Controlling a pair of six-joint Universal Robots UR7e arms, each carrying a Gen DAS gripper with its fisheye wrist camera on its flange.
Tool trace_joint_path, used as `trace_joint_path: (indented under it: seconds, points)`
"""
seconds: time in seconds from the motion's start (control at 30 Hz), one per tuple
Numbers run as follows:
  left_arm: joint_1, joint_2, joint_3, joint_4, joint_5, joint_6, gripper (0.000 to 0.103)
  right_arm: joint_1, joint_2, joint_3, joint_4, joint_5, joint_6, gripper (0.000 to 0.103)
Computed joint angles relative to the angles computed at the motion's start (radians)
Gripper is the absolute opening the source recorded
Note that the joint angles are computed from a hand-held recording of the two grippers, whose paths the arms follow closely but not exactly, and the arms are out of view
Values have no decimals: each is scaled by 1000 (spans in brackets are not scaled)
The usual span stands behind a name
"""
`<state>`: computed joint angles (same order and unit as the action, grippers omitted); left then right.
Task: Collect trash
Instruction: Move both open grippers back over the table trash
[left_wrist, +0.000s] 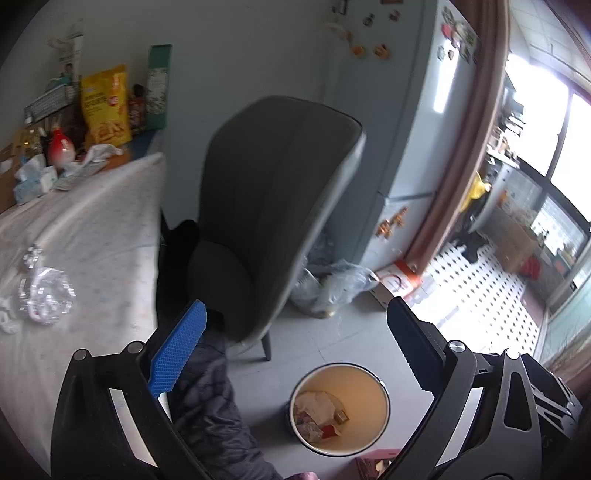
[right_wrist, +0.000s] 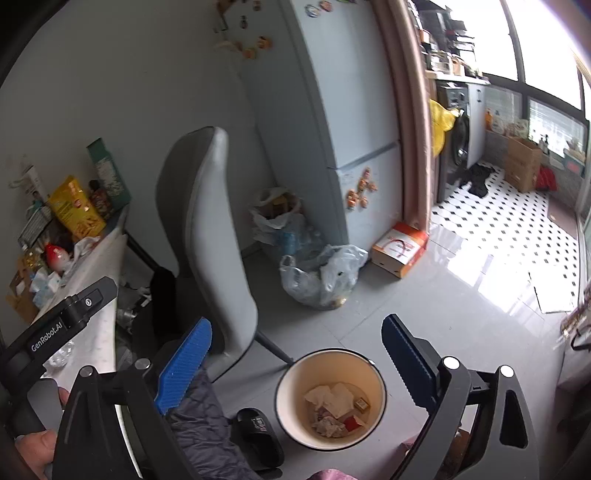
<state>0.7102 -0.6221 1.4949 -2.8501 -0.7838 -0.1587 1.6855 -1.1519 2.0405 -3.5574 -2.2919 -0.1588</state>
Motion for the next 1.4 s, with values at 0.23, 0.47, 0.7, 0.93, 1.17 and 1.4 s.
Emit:
trace_joint_path:
  seconds: [0.23, 0.47, 0.7, 0.93, 1.17, 1.4]
  points:
    - [6, -122, 130, -80, 47, -9, 97, 112, 72, -37, -10, -31, -31, 95]
    - [10, -246, 247, -188, 114, 20, 97, 237, 153, -90, -26, -73, -67, 95]
    - [22, -369, 336, -230, 182, 31, 97, 330, 240, -171, 9, -76, -89, 95]
    - [39, -474, 400, -243, 245, 26, 97, 387, 312, -247, 59, -55, -90, 95]
    - [48, -532, 447, -277, 318, 14, 97, 408, 356, -292, 124, -7, -83, 95]
    - [95, -569, 474, -262, 333, -39, 97, 416, 420, -363, 191, 9, -86, 95]
